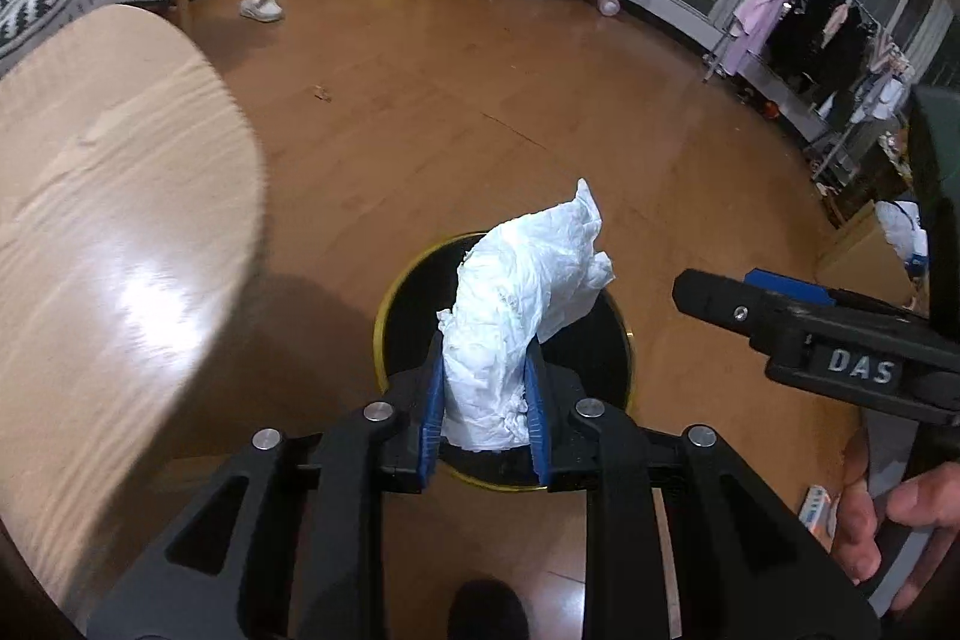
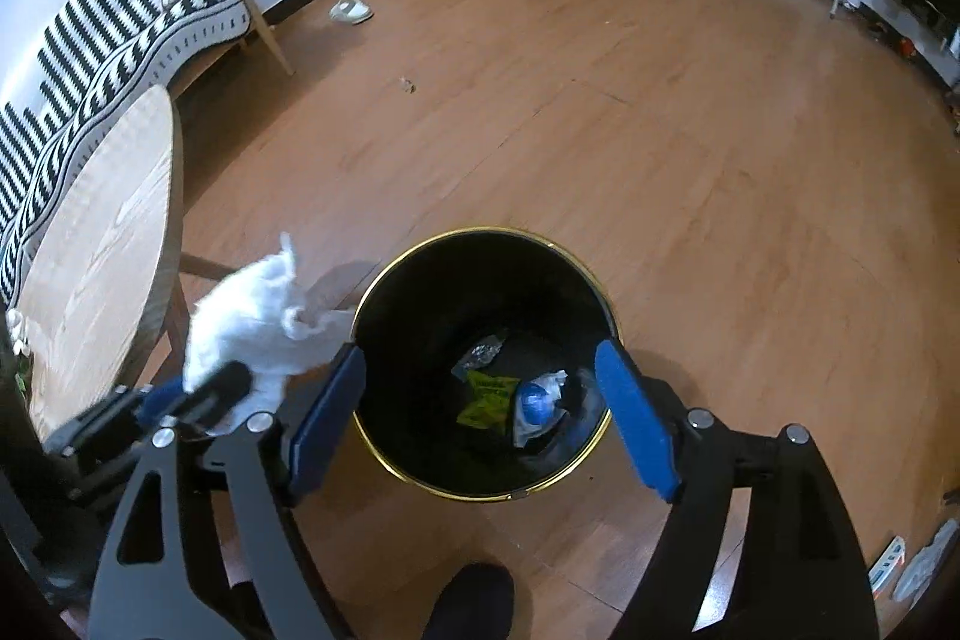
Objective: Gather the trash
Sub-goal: 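Carry tissue and wipes pack to the bin and open both tools over it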
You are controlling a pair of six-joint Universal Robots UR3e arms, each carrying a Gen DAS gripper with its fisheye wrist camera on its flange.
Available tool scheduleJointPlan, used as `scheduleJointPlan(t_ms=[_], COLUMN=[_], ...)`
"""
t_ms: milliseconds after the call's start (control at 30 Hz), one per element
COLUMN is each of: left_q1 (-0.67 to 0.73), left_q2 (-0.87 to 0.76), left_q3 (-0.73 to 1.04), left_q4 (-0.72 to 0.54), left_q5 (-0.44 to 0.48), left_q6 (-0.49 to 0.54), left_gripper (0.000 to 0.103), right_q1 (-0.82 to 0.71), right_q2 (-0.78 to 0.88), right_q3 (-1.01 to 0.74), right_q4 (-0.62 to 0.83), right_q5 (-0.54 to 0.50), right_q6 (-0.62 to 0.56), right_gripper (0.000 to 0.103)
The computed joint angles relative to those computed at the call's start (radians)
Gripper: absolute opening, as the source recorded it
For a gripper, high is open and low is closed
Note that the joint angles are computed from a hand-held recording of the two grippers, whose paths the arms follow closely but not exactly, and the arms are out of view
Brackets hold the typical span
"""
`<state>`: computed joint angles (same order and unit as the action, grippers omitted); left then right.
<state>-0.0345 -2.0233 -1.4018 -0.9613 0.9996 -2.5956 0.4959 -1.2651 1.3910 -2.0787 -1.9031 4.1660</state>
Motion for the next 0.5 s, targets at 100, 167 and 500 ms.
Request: scheduleJointPlan(t_ms=[100,167,500], left_q1=[-0.021,-0.030,0.011], left_q2=[-0.018,-0.021,0.029], left_q3=[0.009,0.001,-0.006], left_q4=[0.022,0.051,0.012], left_q5=[-0.008,-0.009,-0.044], left_q6=[-0.012,-0.027,-0.033], left_gripper=[0.052,0.065,0.079], right_q1=[0.004,0.006,0.019], right_q2=[-0.032,-0.049,-0.031], right_q3=[0.020,0.033,-0.031], right_q4=[0.000,-0.002,0.018], right_q5=[-0.030,-0.044,-0.060], right_q6=[0.031,0.043,0.045], right_gripper=[0.078,0.079,0.080])
